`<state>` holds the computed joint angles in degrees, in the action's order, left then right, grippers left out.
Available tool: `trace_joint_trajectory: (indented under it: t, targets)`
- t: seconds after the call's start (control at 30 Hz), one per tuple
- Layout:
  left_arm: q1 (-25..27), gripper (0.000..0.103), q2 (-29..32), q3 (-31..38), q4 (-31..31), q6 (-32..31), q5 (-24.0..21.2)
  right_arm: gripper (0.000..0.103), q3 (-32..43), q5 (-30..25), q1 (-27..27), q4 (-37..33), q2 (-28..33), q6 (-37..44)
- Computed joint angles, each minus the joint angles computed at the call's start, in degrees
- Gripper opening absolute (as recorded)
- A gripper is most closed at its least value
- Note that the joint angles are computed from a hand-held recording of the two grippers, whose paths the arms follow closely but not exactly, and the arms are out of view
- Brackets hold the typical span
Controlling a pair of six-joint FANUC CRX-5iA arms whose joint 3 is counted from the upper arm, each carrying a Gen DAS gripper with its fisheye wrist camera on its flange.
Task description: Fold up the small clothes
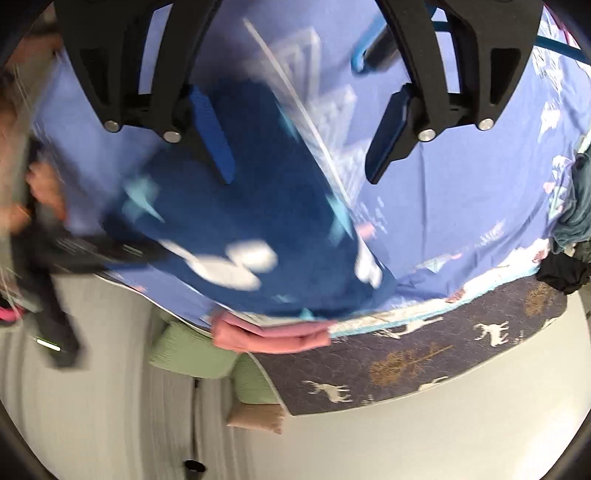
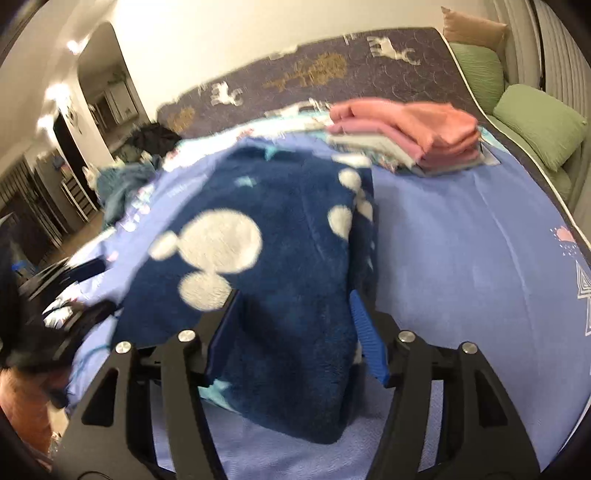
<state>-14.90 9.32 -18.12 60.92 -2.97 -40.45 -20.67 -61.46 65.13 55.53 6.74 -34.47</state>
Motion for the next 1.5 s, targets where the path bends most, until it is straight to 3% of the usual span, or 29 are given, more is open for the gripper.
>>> trace_joint_trajectory:
  t: [0.07, 0.17, 0.3, 0.33, 0.43, 0.5, 0.57, 0.63, 0.7, 0.77, 0.8, 0.83, 0.9, 0.97, 1.03, 1.13, 1.23, 1.3, 1.4, 1.5]
  targets:
    - [0.16, 0.076, -2.66, -3.77, 0.73, -3.46, 0.56, 0.064, -0.67, 2.10, -0.61, -0.52, -0.09, -0.98]
    - [-3.20, 0.077, -3.87, -6.37, -2.05, -3.12, 9.59, 0.066, -1.24, 2.71, -0.93, -0.03, -0.09, -2.90]
    - [-7.15, 0.077, -1.34, -5.71, -4.10, 0.14, 18.00, 0.067, -0.96, -0.09, 0.59, 0.19, 0.10, -5.22]
    - [-8.49, 0.078, -1.03, -6.09, -4.52, 0.14, 21.88, 0.068, -0.96, -0.97, 1.22, 0.10, 0.01, -5.94]
    - [-9.48, 0.078, -0.92, -6.42, -4.96, -0.86, 24.44, 0.068, -2.65, -3.28, 3.86, -0.24, -1.51, -9.95]
    - [-9.17, 0.078, -0.86, -6.17, -5.54, -0.70, 24.00, 0.068, -5.60, -4.10, 6.18, 0.60, -3.41, -14.71]
    - [-8.36, 0.078, -0.98, -5.85, -7.25, 1.20, 22.59, 0.066, -9.14, -1.24, 7.63, 2.97, -5.63, -16.56]
    - [-7.96, 0.079, -0.82, -5.39, -8.29, 2.34, 21.78, 0.064, -8.45, 1.35, 8.30, 0.96, -5.14, -8.69]
    - [-8.37, 0.079, -0.75, -5.42, -8.94, 2.80, 22.53, 0.064, -2.75, -3.24, 8.55, -5.21, -0.88, 0.59]
    - [-8.76, 0.079, -0.52, -5.11, -10.53, 4.48, 23.40, 0.064, -2.01, -2.00, 7.07, -5.67, 0.19, 1.98]
    - [-8.76, 0.080, -0.43, -4.82, -12.00, 5.81, 23.71, 0.049, -3.05, 0.48, 5.76, -5.30, -0.27, 0.25]
    - [-8.49, 0.081, -0.20, -3.86, -16.46, 9.59, 24.39, 0.023, -4.10, 3.31, 4.59, -5.68, -1.01, -1.08]
    - [-7.98, 0.081, 0.32, -2.46, -25.80, 15.54, 27.34, 0.020, -6.92, 7.74, 3.15, -5.71, -3.42, -4.50]
    - [-7.16, 0.081, 0.76, -1.62, -25.28, 15.45, 25.10, 0.020, -7.96, 8.99, 3.23, -5.48, -4.22, -4.74]
    - [-6.75, 0.081, 0.80, -0.43, -27.00, 17.95, 23.14, 0.023, -5.56, 5.78, 4.39, -7.50, -2.90, -0.62]
    - [-7.35, 0.079, -1.32, -3.38, -19.07, 8.87, 22.69, 0.030, 0.14, -4.19, 7.03, -10.43, -0.41, 4.56]
    - [-6.45, 0.077, -4.20, -5.87, -12.93, 1.11, 19.32, 0.030, -0.86, -8.99, 9.45, -5.01, -2.35, -1.11]
    - [-5.17, 0.073, -5.96, -6.58, -11.09, 0.13, 16.20, 0.030, -2.21, -9.47, 10.00, -1.42, -3.51, -4.46]
    - [-3.92, 0.072, -6.73, -6.71, -7.33, -1.37, 14.34, 0.055, -4.40, -6.63, 8.96, 1.34, -4.90, -8.39]
    - [-3.47, 0.072, -5.81, -5.30, -10.36, 0.87, 13.05, 0.056, -5.06, -8.52, 9.64, 1.63, -5.19, -12.07]
